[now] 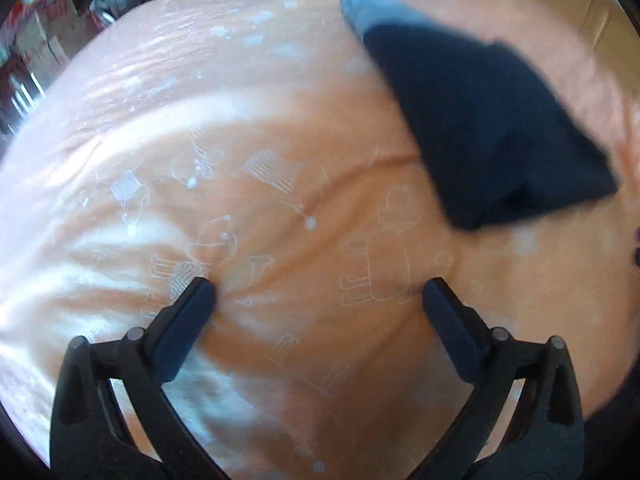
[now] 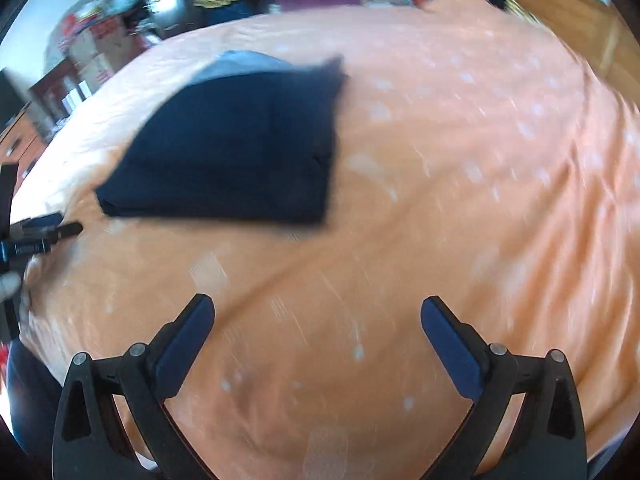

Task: Fold small clothes

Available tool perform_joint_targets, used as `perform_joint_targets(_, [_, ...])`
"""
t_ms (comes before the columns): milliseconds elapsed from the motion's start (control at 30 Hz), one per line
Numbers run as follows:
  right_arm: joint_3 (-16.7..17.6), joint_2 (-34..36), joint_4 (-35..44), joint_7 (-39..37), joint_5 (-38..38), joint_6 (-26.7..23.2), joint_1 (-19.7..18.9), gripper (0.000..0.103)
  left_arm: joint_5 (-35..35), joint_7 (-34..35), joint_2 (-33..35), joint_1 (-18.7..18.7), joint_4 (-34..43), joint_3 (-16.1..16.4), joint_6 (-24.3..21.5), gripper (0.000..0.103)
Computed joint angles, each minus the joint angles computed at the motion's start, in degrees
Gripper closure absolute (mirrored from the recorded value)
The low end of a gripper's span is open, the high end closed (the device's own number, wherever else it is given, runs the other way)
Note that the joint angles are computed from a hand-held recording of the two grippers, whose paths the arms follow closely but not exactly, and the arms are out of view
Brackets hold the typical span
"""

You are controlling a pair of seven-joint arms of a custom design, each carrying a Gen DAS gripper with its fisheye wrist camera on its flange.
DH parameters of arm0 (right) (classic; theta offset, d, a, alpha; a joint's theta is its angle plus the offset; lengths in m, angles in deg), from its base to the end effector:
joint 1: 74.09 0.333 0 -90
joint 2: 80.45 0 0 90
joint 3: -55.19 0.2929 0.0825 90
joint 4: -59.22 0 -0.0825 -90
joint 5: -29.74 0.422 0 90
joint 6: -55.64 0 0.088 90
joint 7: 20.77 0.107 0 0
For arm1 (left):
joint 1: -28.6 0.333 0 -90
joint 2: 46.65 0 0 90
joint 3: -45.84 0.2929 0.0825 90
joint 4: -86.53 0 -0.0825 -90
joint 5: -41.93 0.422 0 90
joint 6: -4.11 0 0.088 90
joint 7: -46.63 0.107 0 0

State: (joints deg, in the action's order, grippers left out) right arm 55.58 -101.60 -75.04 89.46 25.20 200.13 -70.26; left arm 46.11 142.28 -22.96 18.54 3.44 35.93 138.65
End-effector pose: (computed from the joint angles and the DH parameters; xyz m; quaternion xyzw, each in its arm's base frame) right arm 0.5211 0.0394 0.5006 -0.5988 0.7533 -0.1733 0.2098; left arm 0.7102 -0.2351 0.4753 -0.5141 0.8226 -0.1921 0.1487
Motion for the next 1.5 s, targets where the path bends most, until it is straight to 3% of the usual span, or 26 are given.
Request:
perform_joint_targets(167, [2.26, 0.66, -1.22, 4.54, -4.62, -1.47, -1.12, 0.0, 1.55, -3.66, 2.76, -1.27, 3.56, 0.71, -1.26, 0.0])
perform_joint_targets(400, [1.74, 2.2, -0.63, 4.62, -6.72, 0.7, -1.01, 0.0, 2.18, -5.9, 2.78, -1.35, 2.5, 0.7, 1.94, 0.0])
perform_joint_targets(500, [2.03, 4.01, 0.35, 6.75, -7.75, 1.31, -1.19, 0.0, 3.09, -7.13, 3.83, -1.99, 4.46, 1.1, 0.79, 0.0])
perform_joint_targets(700, [-0.14, 5.91, 1.52, 4.34, -4.59, 1.99, -0.3, 0.0, 4.77, -9.38, 3.02, -2.4, 3.07, 1.48, 2.62, 0.0])
perform_joint_targets(1133, [0.6, 5.06, 0.6, 6.11, -5.97, 2.6, -0.47, 0.0, 4.35, -8.7, 1.53, -1.32, -1.17, 1.13, 9.79, 0.0])
perform_joint_targets(1500, [0.16, 5.12, 0.21, 4.76, -4.69, 4.08, -0.7, 0.0, 5.7, -9.83, 0.8, -1.85, -2.37, 1.68, 10.86, 0.0])
